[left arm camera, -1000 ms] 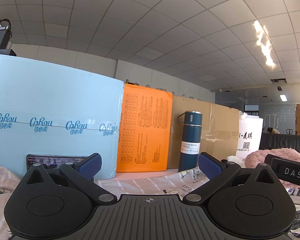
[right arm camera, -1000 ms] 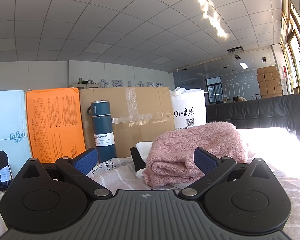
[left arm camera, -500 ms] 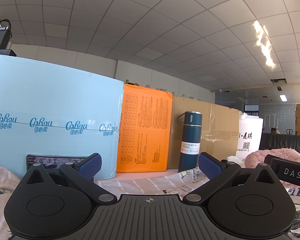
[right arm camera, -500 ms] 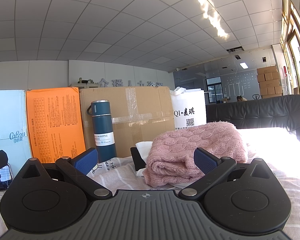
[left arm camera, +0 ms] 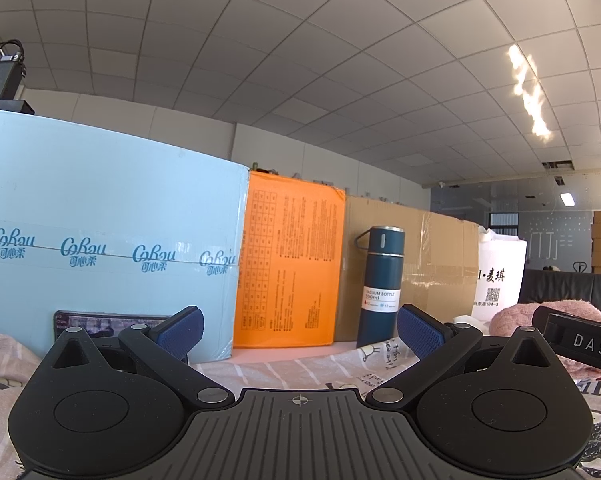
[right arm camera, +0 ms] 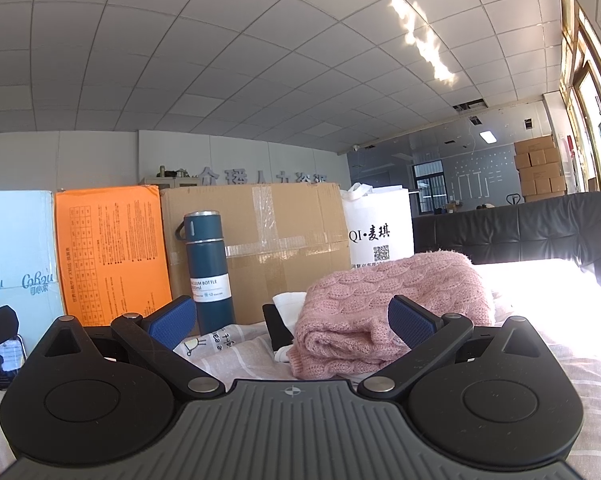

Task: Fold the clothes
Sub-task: 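Turn both tools toward the brown vest lying on the side table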

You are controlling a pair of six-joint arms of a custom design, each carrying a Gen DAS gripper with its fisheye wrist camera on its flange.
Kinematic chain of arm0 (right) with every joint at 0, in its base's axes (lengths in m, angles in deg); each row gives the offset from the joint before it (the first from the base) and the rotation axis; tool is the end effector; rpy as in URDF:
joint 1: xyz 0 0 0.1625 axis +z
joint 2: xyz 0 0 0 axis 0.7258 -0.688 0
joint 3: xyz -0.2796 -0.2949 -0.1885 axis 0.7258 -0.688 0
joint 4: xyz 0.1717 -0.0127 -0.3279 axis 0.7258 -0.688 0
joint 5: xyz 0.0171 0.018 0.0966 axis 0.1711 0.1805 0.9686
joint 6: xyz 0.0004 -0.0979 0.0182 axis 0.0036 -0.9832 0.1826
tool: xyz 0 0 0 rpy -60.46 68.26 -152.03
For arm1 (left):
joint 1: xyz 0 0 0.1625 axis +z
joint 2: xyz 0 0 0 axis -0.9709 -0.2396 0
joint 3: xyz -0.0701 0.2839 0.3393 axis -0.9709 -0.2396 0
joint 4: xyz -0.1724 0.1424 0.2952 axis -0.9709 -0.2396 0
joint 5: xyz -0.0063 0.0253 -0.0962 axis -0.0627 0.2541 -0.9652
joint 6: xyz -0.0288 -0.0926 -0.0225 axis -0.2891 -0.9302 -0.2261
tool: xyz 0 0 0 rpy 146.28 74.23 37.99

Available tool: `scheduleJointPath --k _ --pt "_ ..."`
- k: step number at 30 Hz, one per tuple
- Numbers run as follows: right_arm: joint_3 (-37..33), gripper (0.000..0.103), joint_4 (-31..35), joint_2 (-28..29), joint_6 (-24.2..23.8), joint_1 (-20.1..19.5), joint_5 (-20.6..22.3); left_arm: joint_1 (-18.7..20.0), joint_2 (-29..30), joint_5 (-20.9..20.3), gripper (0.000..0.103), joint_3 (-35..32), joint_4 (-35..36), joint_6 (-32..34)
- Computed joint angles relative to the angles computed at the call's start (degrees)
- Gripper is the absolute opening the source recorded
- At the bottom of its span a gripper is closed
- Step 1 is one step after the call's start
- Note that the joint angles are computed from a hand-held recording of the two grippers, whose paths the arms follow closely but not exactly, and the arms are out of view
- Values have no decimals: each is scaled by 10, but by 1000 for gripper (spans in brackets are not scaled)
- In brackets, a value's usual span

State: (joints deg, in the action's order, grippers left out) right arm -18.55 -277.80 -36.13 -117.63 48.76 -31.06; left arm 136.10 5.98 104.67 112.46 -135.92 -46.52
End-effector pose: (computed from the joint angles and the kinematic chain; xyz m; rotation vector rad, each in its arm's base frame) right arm 0.2231 -0.7441 0.0465 1.0084 -2.0921 1.8327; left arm -0.1305 -0.6329 0.1250 0.1944 1.4018 -1.8687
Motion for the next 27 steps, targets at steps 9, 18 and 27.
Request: scheduleJointPath --k 9,18,27 --pt "-2 103 -15 -2 79 -20 88 5 -6 80 103 38 -35 -19" --pt "3 103 33 -16 119 -26 94 -17 1 72 103 65 -129 56" --pt "38 103 88 -43 129 -37 147 -62 1 46 103 157 -320 240"
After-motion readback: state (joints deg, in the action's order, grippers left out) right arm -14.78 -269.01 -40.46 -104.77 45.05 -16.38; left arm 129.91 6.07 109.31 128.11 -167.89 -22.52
